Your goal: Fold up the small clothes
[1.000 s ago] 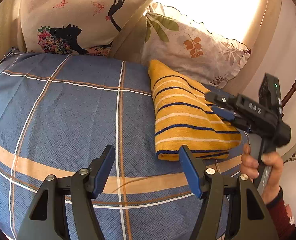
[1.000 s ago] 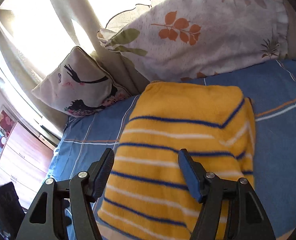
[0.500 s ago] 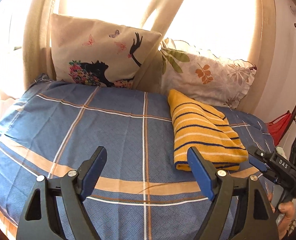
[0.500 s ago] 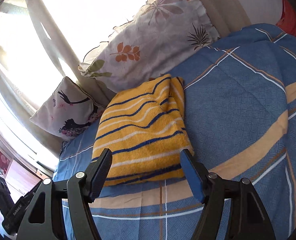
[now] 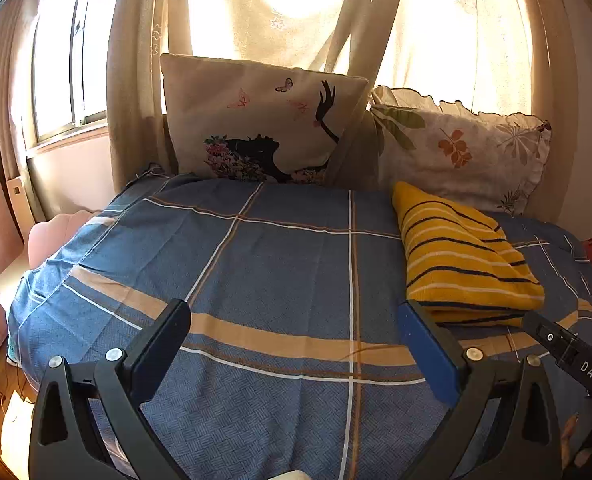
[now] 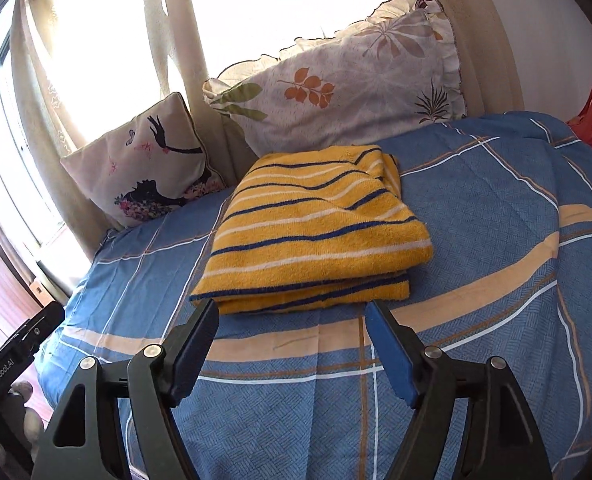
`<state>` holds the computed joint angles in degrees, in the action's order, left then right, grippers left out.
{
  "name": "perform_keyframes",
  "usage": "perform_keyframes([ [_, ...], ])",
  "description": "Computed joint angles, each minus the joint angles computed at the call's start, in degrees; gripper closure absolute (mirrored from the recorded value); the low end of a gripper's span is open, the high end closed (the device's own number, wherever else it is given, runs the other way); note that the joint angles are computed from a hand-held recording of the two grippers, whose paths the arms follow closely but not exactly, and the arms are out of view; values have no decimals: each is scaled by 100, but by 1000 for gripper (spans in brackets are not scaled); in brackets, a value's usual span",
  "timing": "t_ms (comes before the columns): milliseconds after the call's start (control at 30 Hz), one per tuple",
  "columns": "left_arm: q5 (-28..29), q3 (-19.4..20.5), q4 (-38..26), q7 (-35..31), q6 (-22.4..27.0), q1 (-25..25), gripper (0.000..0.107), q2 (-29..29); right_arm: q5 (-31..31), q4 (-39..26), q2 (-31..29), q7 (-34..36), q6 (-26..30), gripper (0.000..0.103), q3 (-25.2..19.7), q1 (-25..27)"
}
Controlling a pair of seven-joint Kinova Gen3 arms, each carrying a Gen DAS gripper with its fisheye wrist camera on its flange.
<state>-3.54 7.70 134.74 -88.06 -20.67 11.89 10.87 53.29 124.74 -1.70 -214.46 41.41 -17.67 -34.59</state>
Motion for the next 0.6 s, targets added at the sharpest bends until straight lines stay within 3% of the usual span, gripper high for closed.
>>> perform_keyframes([
  [67, -269, 145, -16, 227, 145, -176, 5, 16, -119, -70, 80, 102, 61, 22, -16, -36],
  [300, -275, 88, 84, 146, 182, -86, 5, -12, -381, -330, 192, 289, 622, 21, -67, -288],
  [600, -778, 264, 226, 423, 260, -333, 5, -147, -582, -650, 310, 520, 1245, 20, -49, -622],
])
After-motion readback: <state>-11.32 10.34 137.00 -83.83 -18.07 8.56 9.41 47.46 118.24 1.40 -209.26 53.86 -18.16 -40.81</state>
